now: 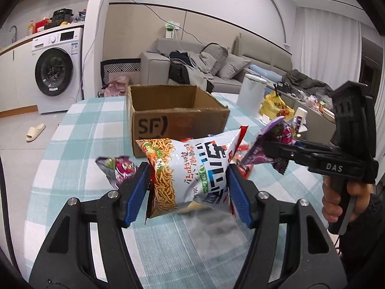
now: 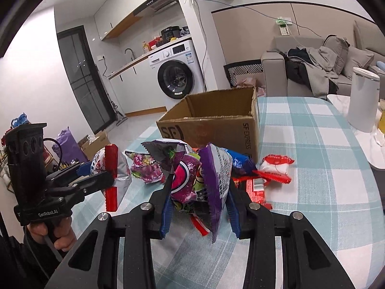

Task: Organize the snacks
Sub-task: 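Lift the white noodle bag with the left gripper while the right gripper grasps the purple candy bag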

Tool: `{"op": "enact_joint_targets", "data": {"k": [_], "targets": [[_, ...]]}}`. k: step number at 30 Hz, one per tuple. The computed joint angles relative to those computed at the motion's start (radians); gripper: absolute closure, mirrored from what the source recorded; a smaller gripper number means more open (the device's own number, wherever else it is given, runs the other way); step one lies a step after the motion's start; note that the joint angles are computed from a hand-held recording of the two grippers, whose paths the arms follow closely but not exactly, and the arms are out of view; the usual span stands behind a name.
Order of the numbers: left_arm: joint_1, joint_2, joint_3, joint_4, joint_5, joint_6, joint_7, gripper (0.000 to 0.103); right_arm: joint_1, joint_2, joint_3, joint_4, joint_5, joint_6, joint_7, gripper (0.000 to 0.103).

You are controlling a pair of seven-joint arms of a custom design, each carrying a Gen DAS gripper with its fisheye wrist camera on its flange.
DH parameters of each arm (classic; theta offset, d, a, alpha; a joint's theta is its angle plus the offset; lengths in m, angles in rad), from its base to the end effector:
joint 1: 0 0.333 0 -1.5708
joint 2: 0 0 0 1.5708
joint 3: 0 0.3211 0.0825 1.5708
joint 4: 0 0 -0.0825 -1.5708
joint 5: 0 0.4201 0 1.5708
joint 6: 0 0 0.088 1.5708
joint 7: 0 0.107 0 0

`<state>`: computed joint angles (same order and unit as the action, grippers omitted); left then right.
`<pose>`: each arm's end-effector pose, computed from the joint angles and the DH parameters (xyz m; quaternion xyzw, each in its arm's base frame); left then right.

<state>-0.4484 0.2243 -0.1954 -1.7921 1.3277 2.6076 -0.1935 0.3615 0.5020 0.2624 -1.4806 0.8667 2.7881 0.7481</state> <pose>0.5464 -0.4244 0.4703 -0.6532 0.5683 -0.3969 0.3045 0.6712 0.3902 0.4628 -0.7849 0.3875 -0.0557 0.4804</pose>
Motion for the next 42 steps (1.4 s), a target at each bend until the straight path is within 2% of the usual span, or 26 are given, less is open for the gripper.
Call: {"op": "enact_joint_targets", "data": {"k": [22,33,42], "targets": [[-0.011,0.114,0.055,0.213,-0.083,-0.017,0.146,0.041,0.042,0.065,-0.051,0.173,-0.136,-0.017,0.226,0.064],[-0.01,0.184,0.094,0.305,-0.147,-0.015,0.213,0.041,0.074,0.202,-0.084,0.378,-0.26,-0.06,0.384,0.064],[-0.009,0.235,0.121,0.374,-0.193,-0.012,0.264,0.041,0.092,0.362,-0.102,0.631,-0.351,-0.15,0.499,0.064]]}}
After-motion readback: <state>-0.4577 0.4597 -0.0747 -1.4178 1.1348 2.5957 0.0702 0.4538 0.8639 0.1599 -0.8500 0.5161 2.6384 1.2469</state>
